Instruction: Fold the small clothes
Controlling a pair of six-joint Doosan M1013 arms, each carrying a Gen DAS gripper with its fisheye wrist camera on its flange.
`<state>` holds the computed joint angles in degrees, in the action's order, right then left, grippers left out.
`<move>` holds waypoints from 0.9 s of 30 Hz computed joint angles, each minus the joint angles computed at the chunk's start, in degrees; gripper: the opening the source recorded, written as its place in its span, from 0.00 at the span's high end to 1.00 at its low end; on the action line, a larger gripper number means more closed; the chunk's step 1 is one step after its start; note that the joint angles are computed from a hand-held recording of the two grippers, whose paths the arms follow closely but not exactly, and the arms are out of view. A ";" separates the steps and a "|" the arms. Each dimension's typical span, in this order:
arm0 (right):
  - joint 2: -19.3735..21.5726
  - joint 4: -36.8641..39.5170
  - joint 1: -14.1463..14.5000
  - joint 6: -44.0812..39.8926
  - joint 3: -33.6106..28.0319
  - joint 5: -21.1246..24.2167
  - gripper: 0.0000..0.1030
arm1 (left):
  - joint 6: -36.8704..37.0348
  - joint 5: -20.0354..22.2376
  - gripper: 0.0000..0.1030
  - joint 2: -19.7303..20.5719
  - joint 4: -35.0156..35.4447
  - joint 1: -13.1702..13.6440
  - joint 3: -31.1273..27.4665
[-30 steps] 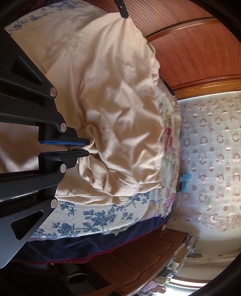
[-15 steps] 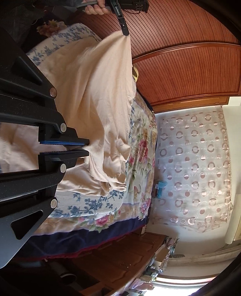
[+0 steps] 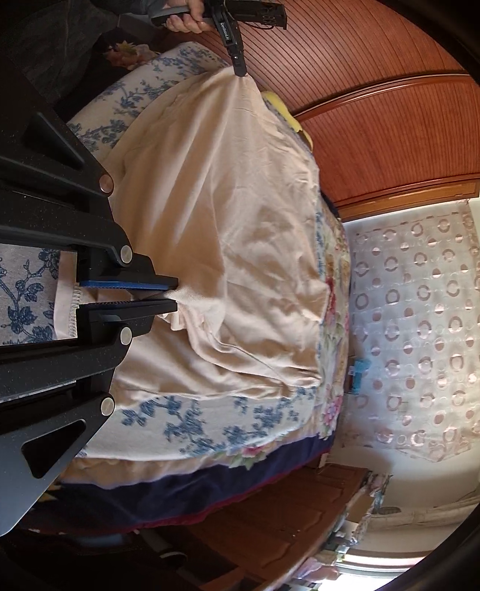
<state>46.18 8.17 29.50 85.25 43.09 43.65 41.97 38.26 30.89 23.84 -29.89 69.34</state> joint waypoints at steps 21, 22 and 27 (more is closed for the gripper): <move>-3.09 -2.44 0.71 1.86 4.47 -2.78 0.95 | -5.66 1.42 0.22 -0.73 5.65 0.08 0.79; -3.27 -2.60 0.75 1.81 4.68 -3.03 0.94 | -5.78 1.42 0.22 -0.73 5.64 0.11 0.85; -4.13 -5.30 0.91 3.26 5.64 -4.57 0.87 | -6.88 2.78 0.22 -0.35 5.96 0.41 0.54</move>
<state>42.05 2.87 30.41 88.50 48.73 39.08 35.09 41.04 30.54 29.80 -29.47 69.88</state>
